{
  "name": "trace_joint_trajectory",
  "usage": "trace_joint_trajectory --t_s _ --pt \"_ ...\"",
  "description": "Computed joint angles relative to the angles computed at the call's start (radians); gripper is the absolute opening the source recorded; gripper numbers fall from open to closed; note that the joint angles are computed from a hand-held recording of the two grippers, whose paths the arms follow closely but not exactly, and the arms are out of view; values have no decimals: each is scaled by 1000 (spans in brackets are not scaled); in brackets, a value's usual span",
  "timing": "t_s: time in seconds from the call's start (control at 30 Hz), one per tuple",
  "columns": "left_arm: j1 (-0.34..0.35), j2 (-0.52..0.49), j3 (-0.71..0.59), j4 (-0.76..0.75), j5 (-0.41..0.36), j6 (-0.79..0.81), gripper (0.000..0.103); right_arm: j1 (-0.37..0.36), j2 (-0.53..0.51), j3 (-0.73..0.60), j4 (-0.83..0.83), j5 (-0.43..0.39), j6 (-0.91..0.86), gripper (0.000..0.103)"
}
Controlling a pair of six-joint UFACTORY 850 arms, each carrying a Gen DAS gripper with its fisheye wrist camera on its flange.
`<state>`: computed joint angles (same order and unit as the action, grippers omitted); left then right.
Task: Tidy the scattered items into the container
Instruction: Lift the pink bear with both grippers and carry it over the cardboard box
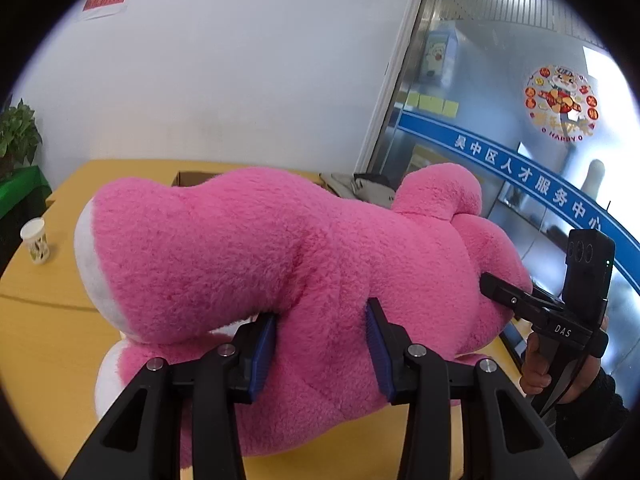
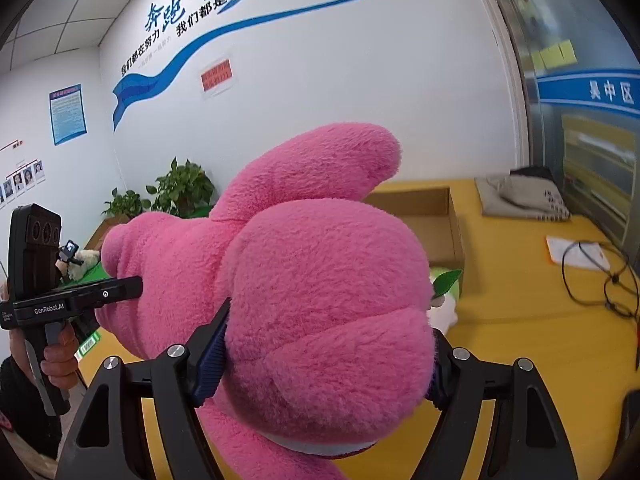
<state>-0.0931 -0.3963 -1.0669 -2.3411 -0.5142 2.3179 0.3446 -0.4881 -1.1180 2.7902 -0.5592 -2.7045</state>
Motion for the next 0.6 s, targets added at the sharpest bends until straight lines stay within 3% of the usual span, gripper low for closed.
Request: trace_joint_trajectory --t_s 0.2,0.47,0.6 --pt "9 -76 -166 31 39 -22 42 -6 -64 -179 -65 75 36 82" --pt "14 -250 -498 154 102 -136 41 -32 -221 -510 -200 160 175 82" --pt "11 -383 -720 339 149 -318 41 -53 -339 -720 -345 216 350 82"
